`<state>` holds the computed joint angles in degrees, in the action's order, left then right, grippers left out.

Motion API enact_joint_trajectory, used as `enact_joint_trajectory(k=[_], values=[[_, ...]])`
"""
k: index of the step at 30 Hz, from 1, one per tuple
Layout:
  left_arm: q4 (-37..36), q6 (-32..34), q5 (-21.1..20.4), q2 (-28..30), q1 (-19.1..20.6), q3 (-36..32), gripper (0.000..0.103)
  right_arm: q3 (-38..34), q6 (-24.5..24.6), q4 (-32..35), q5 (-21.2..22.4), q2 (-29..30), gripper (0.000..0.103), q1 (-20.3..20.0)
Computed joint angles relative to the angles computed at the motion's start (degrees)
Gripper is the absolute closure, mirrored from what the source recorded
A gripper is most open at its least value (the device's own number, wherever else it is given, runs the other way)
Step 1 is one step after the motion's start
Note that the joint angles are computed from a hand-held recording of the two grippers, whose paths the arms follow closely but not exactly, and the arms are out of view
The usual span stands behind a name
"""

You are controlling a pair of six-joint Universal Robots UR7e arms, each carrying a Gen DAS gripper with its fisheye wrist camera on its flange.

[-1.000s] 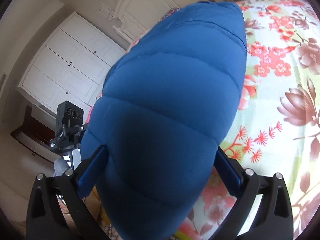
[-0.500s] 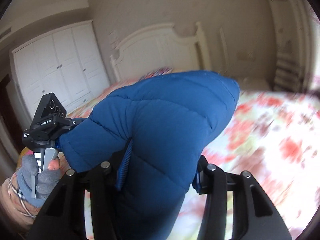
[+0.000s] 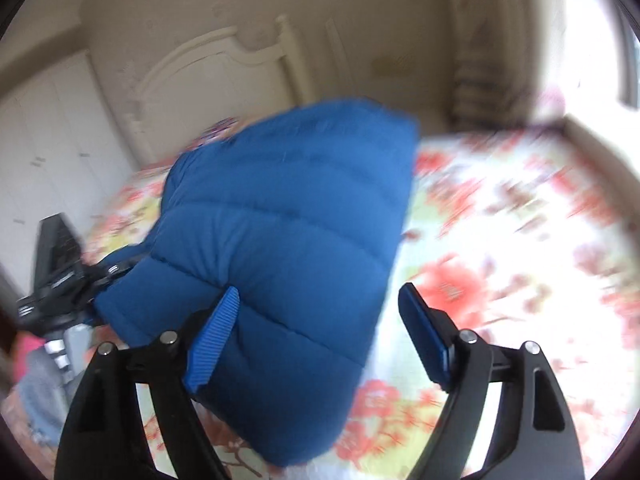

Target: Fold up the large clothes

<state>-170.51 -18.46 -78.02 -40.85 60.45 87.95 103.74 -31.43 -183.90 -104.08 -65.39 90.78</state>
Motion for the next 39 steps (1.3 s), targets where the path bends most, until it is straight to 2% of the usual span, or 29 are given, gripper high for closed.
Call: enact_joint_trajectory(k=[2,3,4,6,7,8,9,11,13,14,16,17,18,19,21,24,26,30,35,39], values=[[-3.92,-1.03,0.65,-0.74,-0.34,2.98,0.020,2.33,-4.56,-4.90,1.76,0.39,0.017,1.65],[-5.60,-1.21,1.10,-1.23,-0.59,4.42,0.019,2.91,-8.25,-7.22,0.52,1.59,0.017,2.74],[-7.93,-1.50,2.47,-1.59,-1.07,6.09,0.018,2.98,-11.11,-7.75,-1.16,2.51,0.017,3.46],[-8.61,-1.47,5.15,-2.82,-1.75,7.91,0.015,2.52,-17.29,-8.50,-9.40,6.49,0.014,5.52],[-6.88,-1.09,7.94,-3.44,-2.60,7.81,0.013,3.63,-21.31,-12.47,-12.07,7.74,0.013,6.34],[-5.35,-0.21,11.14,-4.27,-3.66,8.25,0.012,5.19,-22.93,-14.04,-12.54,7.75,0.012,6.55],[-4.56,0.63,16.40,-5.19,-5.31,9.42,0.010,6.89,-23.41,-13.21,-13.19,6.71,0.011,6.95],[-5.56,6.95,28.39,-6.02,-9.51,11.11,0.005,11.79,-23.37,-10.21,-11.24,1.88,0.012,7.17],[-12.96,16.91,39.98,-5.54,-14.14,12.90,0.005,16.56,-21.46,-12.01,-6.49,-3.46,0.012,6.88],[-16.67,21.51,43.17,-5.77,-15.80,13.62,0.005,18.31,-20.05,-12.79,-4.88,-5.67,0.012,6.77],[-20.41,25.70,46.56,-6.14,-18.53,14.34,0.005,20.76,-16.29,-14.96,-1.94,-10.90,0.011,6.68],[-21.92,26.98,48.11,-6.70,-20.10,14.87,0.005,21.27,-14.76,-16.79,-1.59,-12.02,0.006,6.82],[-23.12,27.28,49.69,-7.17,-21.60,15.40,0.005,21.44,-12.57,-18.39,-1.14,-13.45,0.002,6.88],[-23.50,26.67,52.10,-7.36,-23.13,15.78,0.005,21.95,-9.42,-19.70,-0.51,-15.33,0.002,6.94],[-22.66,24.90,56.25,-7.58,-25.47,16.87,0.005,21.74,-5.33,-18.27,-0.99,-17.36,0.002,7.19],[-26.73,28.40,59.48,-6.86,-28.47,19.45,0.005,21.07,-2.16,-16.65,-6.88,-16.58,0.002,8.92],[-26.90,28.70,59.41,-6.06,-29.32,20.82,0.005,22.13,-2.16,-17.20,-9.54,-15.48,0.002,9.22],[-15.71,17.60,56.18,-6.77,-29.19,22.84,0.005,25.17,-1.71,-21.03,-7.85,-13.37,0.002,6.51],[-10.71,13.87,54.99,-6.07,-28.46,23.83,0.005,25.62,-3.33,-23.52,-8.55,-11.28,0.002,6.42],[-11.33,13.73,54.97,-5.58,-28.47,23.93,0.005,25.81,-5.01,-25.86,-9.76,-10.58,0.002,7.41]])
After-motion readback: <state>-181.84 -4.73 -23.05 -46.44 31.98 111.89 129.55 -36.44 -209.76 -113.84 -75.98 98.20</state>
